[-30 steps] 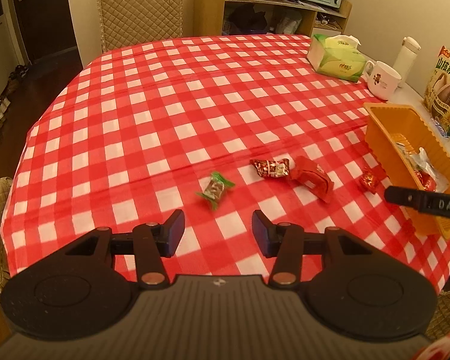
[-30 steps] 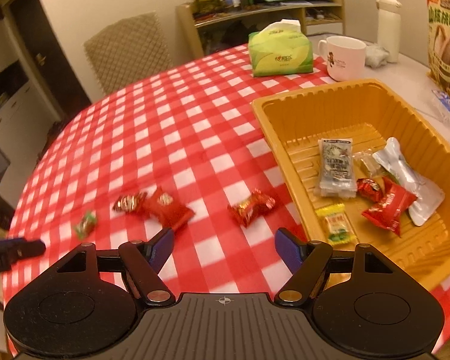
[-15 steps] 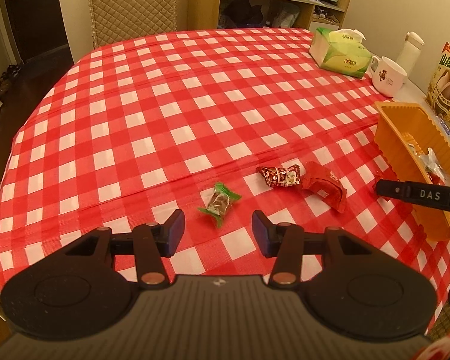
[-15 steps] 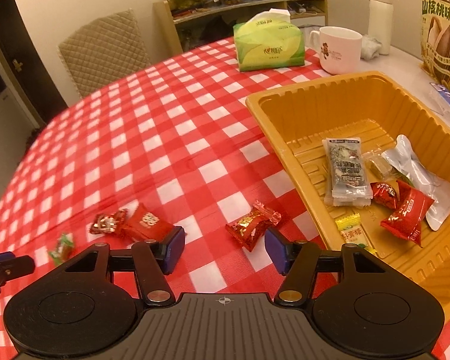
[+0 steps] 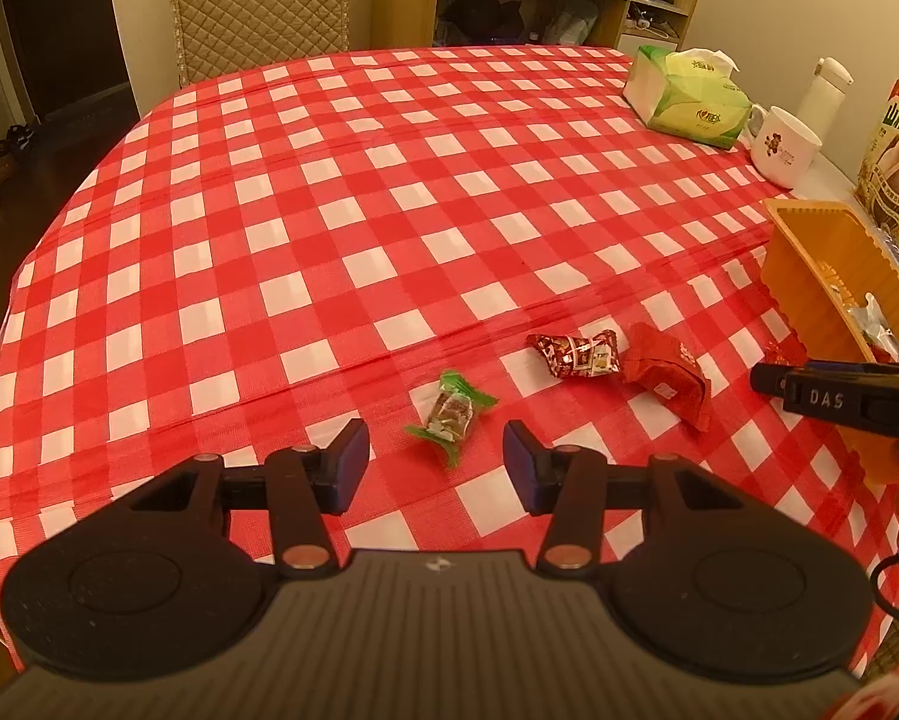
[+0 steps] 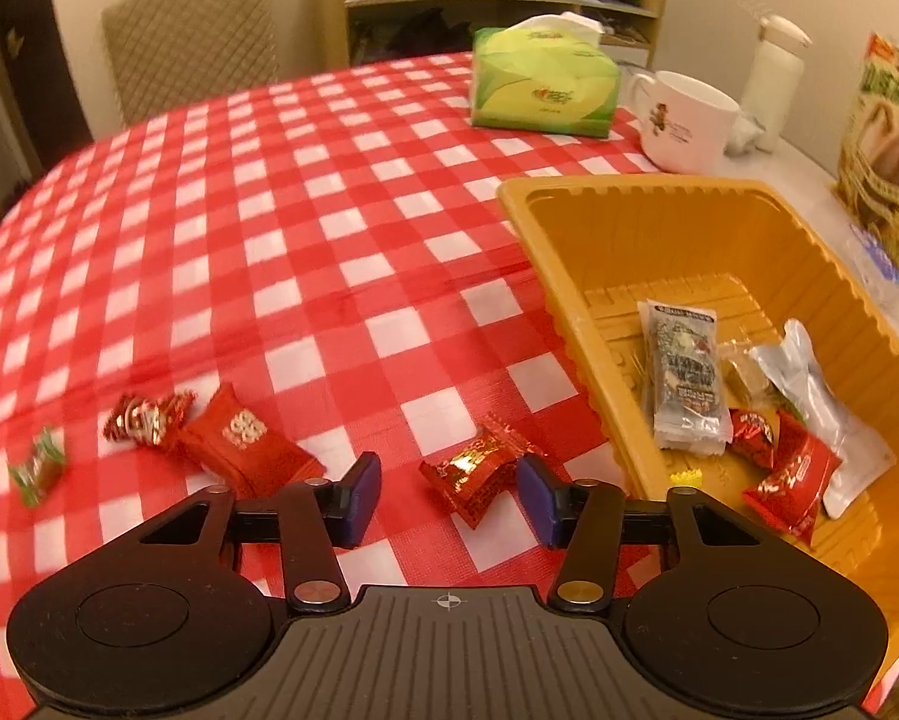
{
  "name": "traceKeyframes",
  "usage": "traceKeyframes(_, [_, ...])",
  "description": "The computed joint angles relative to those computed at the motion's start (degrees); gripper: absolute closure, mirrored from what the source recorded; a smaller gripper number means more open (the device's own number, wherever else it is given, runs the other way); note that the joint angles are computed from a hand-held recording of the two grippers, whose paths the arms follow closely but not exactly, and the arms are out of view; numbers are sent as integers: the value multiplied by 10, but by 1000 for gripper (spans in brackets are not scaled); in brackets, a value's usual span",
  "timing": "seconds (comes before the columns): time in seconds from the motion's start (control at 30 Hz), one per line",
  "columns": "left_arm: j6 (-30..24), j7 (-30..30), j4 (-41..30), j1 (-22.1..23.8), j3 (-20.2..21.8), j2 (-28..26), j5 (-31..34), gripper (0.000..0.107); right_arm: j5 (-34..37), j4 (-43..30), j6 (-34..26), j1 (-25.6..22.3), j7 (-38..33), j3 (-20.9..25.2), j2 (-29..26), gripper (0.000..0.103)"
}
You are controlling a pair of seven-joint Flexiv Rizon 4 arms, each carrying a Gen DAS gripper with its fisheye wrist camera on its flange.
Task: Organize snacks
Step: 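Move both open tools back toward the remaining candies on the tablecloth, then grasp the red candy with the right tool while the left tool grasps the green-wrapped candy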
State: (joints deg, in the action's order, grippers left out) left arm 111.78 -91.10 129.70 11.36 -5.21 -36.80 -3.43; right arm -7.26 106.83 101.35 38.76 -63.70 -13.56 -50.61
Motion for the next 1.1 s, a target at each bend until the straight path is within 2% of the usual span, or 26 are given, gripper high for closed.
traceKeyframes(0.1, [-3,1,-3,5,-4,-4,3,61,-17,-9,-7,-42,-9,51,2,60])
traceKeyframes(0.2, [-1,2,-4,10,-6,-7,6,61,-27,-12,16,-70,-20,83,-2,63])
traceKeyframes(0.3, [-1,2,-5,14,-8,-9,8,61,-12,-4,26,-54,-19,67,1,63])
traceKeyframes(0.4, [-3,2,-10,18,-10,-13,8,61,5,-4,-7,-32,2,44,7,63])
traceKeyframes(0.5, [-6,4,-15,21,-14,-16,10,61,13,-10,-19,-52,34,66,8,63])
traceKeyframes(0.7, [-13,11,-26,19,-12,-21,7,61,29,-30,-9,-51,102,56,-8,63])
traceKeyframes(0.9, [-19,17,-32,17,-10,-26,1,61,6,-52,-4,-70,110,75,-20,63])
traceKeyframes(1.1, [-20,20,-33,19,-12,-30,-1,61,-4,-58,-2,-45,100,43,-31,64])
